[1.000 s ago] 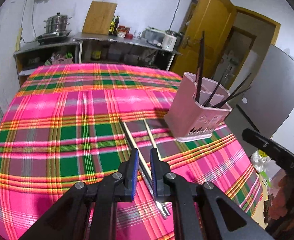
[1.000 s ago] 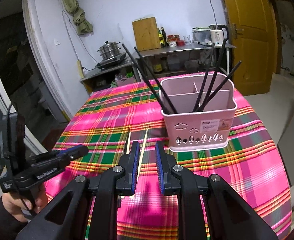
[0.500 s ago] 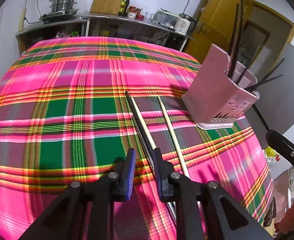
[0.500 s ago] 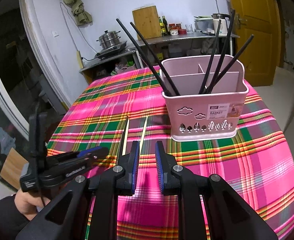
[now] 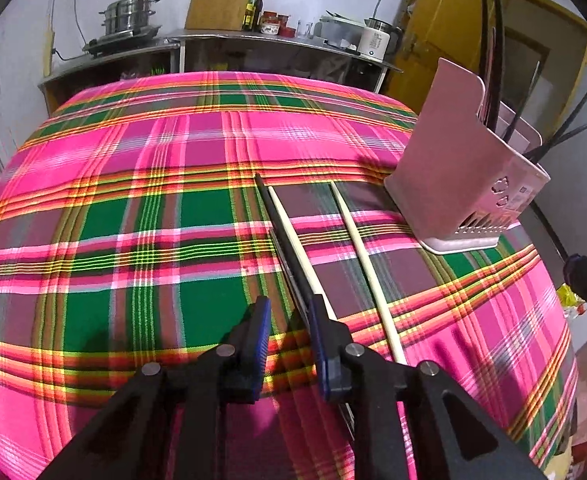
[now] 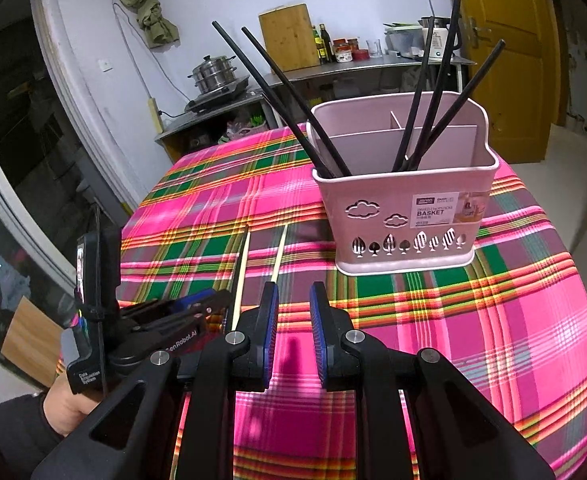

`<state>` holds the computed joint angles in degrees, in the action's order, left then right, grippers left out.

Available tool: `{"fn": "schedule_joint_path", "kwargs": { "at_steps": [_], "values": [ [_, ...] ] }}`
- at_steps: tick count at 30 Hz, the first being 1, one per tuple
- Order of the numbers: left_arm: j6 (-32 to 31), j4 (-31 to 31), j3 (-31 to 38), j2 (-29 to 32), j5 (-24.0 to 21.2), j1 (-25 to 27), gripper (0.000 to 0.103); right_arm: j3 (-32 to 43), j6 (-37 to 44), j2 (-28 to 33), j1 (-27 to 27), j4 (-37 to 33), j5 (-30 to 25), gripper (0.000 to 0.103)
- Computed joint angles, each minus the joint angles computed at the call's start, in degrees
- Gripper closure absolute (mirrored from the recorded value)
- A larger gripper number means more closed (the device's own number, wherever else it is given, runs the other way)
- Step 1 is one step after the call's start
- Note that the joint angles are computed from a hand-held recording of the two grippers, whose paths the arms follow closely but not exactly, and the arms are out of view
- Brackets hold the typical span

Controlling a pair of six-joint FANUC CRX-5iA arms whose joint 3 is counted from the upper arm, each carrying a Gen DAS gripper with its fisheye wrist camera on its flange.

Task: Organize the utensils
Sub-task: 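Move both tools back down to the chopsticks lying beside the holder, then close the right tool on a black chopstick while the left tool grasps another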

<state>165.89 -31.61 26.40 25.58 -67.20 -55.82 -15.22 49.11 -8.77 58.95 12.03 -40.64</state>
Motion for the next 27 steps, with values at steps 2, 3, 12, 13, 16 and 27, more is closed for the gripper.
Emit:
{"fn": "schedule_joint_path", "kwargs": {
  "at_steps": [2, 3, 12, 13, 16, 27],
  "values": [
    [1.2, -0.5, -0.1, -0.1, -0.7, -0.3, 0.083, -0.1, 0.0, 0.0, -0.1, 0.0, 0.2, 0.086],
    [1.7, -0.5, -0.4, -0.3, -0.6, -0.3, 0.083, -0.2, -0.1, 0.0, -0.1, 0.0, 0.3, 0.086],
    [0.9, 0.7, 0.9, 0.4, -1.9, 0.1, 0.084, -0.5, -0.5, -0.1, 0.0, 0.2, 0.5, 0.086],
    [1.8, 1.4, -0.3, -0.4, -0.4, 0.5, 0.084, -0.6, -0.7, -0.1, 0.0, 0.4, 0.5, 0.086],
    [1.7, 1.5, -0.9, -0.7, 0.4, 0.5, 0.082, -0.8, -0.7, -0.2, -0.2, 0.4, 0.6, 0.086],
    [-1.3, -0.9, 5.5, 3.5, -5.5, -1.2, 0.073, -0.6, -0.3, -0.1, -0.5, -0.4, 0.6, 0.086]
  ]
}}
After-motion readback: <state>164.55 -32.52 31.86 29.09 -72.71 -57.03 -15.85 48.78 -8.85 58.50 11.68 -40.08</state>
